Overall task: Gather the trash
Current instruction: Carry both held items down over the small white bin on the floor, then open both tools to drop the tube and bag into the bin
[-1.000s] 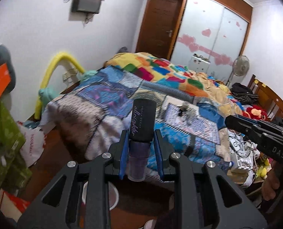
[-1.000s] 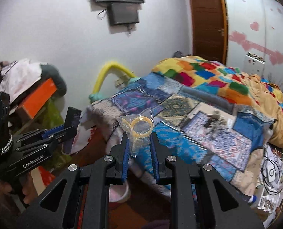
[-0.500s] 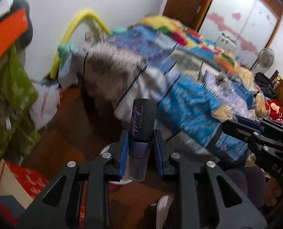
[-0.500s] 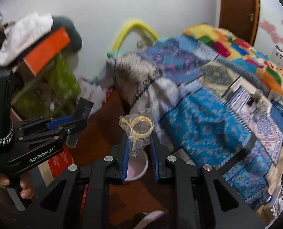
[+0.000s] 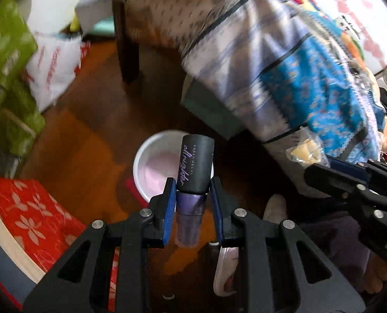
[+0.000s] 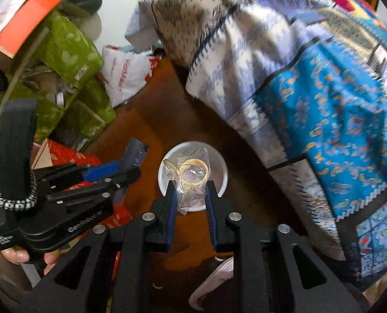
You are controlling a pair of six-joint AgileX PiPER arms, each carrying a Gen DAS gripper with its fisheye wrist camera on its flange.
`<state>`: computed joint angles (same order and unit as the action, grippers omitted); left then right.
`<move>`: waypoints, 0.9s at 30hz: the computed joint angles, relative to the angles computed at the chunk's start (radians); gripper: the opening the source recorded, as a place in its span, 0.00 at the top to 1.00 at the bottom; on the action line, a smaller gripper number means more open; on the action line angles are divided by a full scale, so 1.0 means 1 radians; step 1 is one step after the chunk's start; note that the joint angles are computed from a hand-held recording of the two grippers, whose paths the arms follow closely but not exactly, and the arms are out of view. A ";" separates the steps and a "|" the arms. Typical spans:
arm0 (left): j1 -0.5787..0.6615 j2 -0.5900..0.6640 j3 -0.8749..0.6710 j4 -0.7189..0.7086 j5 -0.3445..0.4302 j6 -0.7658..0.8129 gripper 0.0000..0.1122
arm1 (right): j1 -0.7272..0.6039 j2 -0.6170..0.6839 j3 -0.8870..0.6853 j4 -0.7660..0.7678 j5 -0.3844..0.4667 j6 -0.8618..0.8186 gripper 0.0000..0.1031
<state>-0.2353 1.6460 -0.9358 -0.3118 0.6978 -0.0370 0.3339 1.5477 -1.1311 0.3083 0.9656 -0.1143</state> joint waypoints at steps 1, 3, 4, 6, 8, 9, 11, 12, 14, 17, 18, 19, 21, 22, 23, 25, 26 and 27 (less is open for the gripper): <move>0.009 0.024 -0.004 -0.012 0.002 0.009 0.77 | 0.002 0.017 -0.004 0.004 -0.002 -0.002 0.81; 0.024 0.067 -0.015 -0.023 0.005 0.019 0.77 | 0.005 0.060 -0.020 0.015 0.000 -0.012 0.81; 0.031 0.083 -0.021 -0.027 0.006 0.025 0.77 | 0.006 0.077 -0.029 0.019 0.001 -0.016 0.81; 0.042 0.111 -0.042 -0.034 0.011 0.031 0.77 | 0.009 0.108 -0.053 0.027 0.005 -0.017 0.81; 0.056 0.134 -0.064 -0.038 0.014 0.036 0.77 | 0.012 0.127 -0.066 0.034 -0.001 -0.026 0.81; 0.060 0.142 -0.075 -0.042 0.017 0.035 0.77 | 0.011 0.137 -0.073 0.046 -0.001 -0.040 0.80; 0.066 0.160 -0.105 -0.029 0.038 0.012 0.69 | 0.002 0.165 -0.101 0.077 0.025 -0.070 0.79; 0.067 0.165 -0.117 -0.022 0.043 0.001 0.64 | 0.005 0.169 -0.104 0.076 0.026 -0.068 0.78; 0.067 0.160 -0.122 -0.004 0.041 -0.012 0.62 | 0.019 0.174 -0.111 0.043 0.020 -0.047 0.70; 0.069 0.140 -0.118 0.025 0.043 -0.034 0.62 | 0.027 0.172 -0.110 0.024 0.017 -0.039 0.56; 0.072 0.133 -0.113 0.025 0.042 -0.034 0.62 | 0.027 0.171 -0.108 0.028 0.014 -0.042 0.56; 0.076 0.118 -0.104 0.025 0.042 -0.034 0.62 | 0.024 0.166 -0.104 0.035 0.018 -0.046 0.56; 0.081 0.095 -0.088 0.025 0.039 -0.032 0.62 | 0.014 0.166 -0.105 0.055 0.026 -0.062 0.56; 0.084 0.075 -0.078 0.025 0.040 -0.031 0.62 | 0.014 0.164 -0.106 0.057 0.027 -0.062 0.56; 0.084 0.064 -0.073 0.025 0.040 -0.032 0.62 | 0.013 0.158 -0.105 0.059 0.028 -0.063 0.56; 0.085 0.030 -0.060 0.025 0.042 -0.035 0.62 | 0.011 0.137 -0.098 0.056 0.030 -0.066 0.56; 0.084 0.010 -0.055 0.030 0.045 -0.040 0.62 | 0.009 0.116 -0.091 0.049 0.029 -0.065 0.56; 0.082 -0.008 -0.052 0.038 0.050 -0.050 0.62 | 0.009 0.104 -0.088 0.045 0.028 -0.064 0.56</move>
<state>-0.1528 1.6381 -0.9880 -0.2740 0.7476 -0.0868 0.3429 1.6514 -1.2186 0.3532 0.9936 -0.1782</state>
